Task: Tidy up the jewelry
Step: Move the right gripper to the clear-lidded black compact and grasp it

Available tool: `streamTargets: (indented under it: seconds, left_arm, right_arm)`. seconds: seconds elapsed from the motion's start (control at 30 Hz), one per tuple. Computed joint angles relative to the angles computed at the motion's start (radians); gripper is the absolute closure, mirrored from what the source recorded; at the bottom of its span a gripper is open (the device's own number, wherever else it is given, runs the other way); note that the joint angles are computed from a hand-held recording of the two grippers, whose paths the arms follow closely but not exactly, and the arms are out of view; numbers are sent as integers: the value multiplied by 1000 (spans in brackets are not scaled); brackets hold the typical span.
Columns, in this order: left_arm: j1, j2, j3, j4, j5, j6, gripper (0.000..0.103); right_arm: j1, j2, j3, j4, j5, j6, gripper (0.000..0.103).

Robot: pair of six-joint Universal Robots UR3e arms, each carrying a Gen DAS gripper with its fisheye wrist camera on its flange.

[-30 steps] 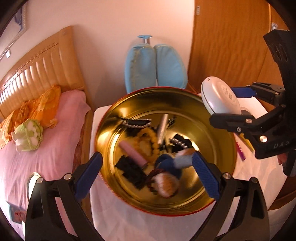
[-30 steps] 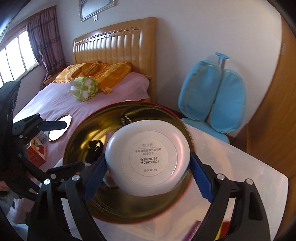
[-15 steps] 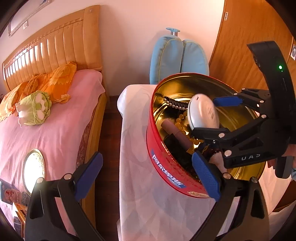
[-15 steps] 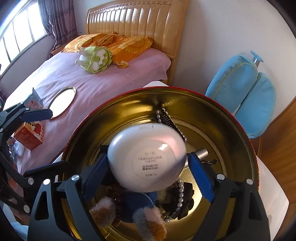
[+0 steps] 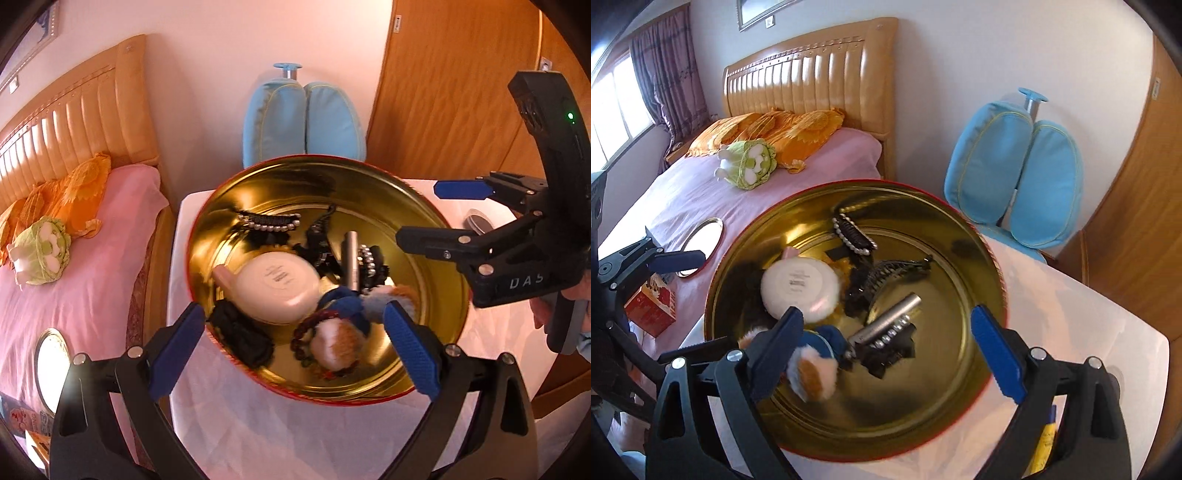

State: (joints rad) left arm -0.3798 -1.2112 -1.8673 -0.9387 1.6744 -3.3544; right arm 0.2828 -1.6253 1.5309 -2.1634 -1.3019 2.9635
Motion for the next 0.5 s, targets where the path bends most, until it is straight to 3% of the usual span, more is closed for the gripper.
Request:
streamTargets:
  seconds: [0.2, 0.5]
  left_arm:
    - [-160, -221, 163, 57, -3, -15, 8]
    - [-327, -513, 450, 63, -48, 25, 9]
  right_arm:
    - [-219, -275, 230, 74, 30, -78, 10]
    - [-667, -655, 453, 396, 126, -348, 10]
